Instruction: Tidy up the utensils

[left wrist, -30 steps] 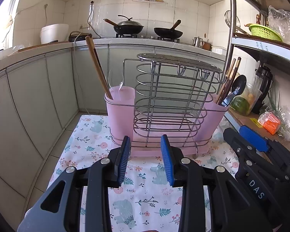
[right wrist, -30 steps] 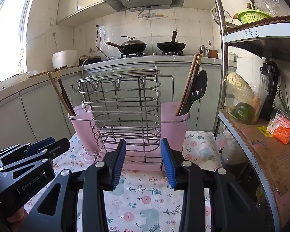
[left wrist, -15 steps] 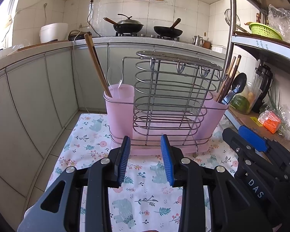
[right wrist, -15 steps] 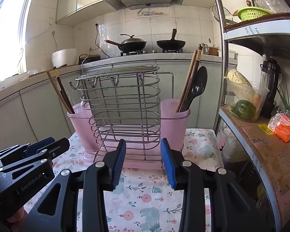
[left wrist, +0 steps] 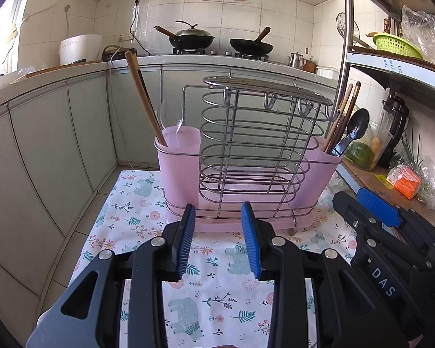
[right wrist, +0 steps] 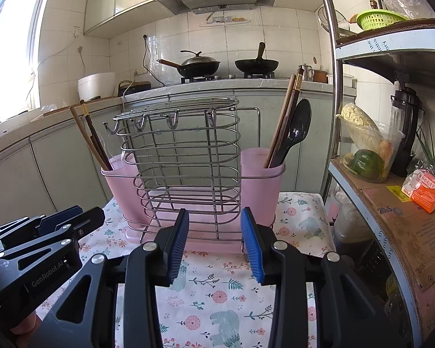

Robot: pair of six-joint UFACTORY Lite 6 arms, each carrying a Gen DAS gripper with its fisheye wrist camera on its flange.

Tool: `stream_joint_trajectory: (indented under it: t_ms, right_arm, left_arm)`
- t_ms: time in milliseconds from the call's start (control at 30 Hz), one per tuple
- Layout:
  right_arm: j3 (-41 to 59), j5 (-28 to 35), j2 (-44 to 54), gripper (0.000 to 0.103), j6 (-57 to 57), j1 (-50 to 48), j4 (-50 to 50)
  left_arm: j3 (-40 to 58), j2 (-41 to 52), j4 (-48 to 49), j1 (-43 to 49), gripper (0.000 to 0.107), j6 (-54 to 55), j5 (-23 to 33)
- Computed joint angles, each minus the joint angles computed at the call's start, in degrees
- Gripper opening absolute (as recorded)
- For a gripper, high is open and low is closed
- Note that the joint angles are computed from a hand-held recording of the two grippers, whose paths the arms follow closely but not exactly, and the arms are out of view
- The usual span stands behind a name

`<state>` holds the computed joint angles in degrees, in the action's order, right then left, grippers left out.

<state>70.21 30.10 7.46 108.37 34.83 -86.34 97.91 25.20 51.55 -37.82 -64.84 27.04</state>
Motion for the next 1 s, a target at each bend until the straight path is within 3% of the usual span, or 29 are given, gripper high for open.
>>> stream_joint_trajectory:
  t_ms: [1000]
  right_arm:
    - [0.1,-0.3,0.1,0.037,-0.3,-0.3,0.1]
  left_arm:
    - [-0.4,-0.1,-1.7,0.4,0.033,2.3,-0.8]
